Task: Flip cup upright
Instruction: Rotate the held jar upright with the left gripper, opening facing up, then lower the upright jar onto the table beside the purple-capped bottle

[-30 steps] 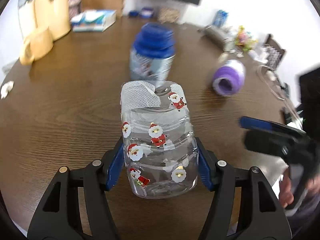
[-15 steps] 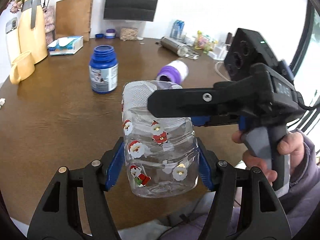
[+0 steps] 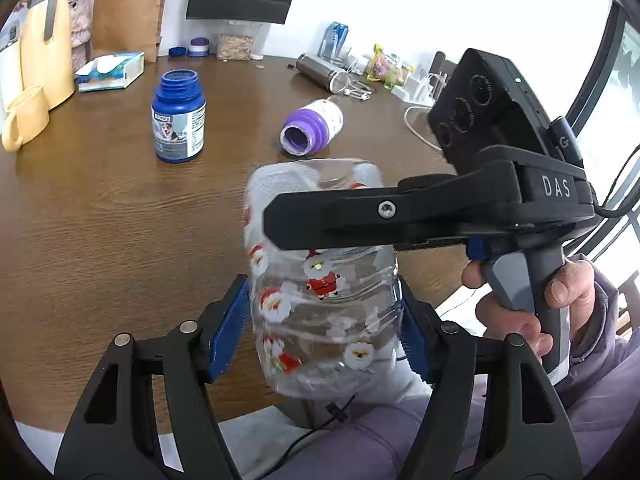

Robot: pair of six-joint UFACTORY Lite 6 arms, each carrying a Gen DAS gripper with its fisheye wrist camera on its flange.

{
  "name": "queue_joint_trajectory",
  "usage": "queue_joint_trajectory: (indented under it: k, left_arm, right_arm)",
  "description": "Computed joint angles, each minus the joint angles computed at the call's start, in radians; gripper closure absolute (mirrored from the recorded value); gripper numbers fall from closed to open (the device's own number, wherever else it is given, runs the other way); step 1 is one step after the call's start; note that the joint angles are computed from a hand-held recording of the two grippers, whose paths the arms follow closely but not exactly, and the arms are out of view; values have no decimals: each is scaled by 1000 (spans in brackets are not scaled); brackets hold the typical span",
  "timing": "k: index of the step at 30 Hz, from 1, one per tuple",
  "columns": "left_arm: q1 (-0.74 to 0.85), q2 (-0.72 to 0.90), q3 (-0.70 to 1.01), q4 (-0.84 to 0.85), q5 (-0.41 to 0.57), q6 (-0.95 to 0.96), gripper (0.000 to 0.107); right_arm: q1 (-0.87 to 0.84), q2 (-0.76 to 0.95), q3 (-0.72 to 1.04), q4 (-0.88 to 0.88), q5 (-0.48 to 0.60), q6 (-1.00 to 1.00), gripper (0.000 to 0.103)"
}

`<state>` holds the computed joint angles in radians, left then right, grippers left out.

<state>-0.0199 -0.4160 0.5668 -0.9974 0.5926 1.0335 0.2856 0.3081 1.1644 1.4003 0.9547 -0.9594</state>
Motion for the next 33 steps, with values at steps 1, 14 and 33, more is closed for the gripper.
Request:
queue_joint_trajectory:
  k: [1, 14, 33]
  left_arm:
    - [7, 18, 10, -9, 3, 16, 42]
    - [16, 339, 254, -84, 24, 185, 44]
    - [-29, 799, 868, 137, 29, -91, 38]
  right_arm:
    - [-4, 14, 15, -3, 3, 4, 34]
    - [-55, 182, 338, -194, 22, 125, 31]
    - [-47, 506, 1062, -631, -81, 487, 35]
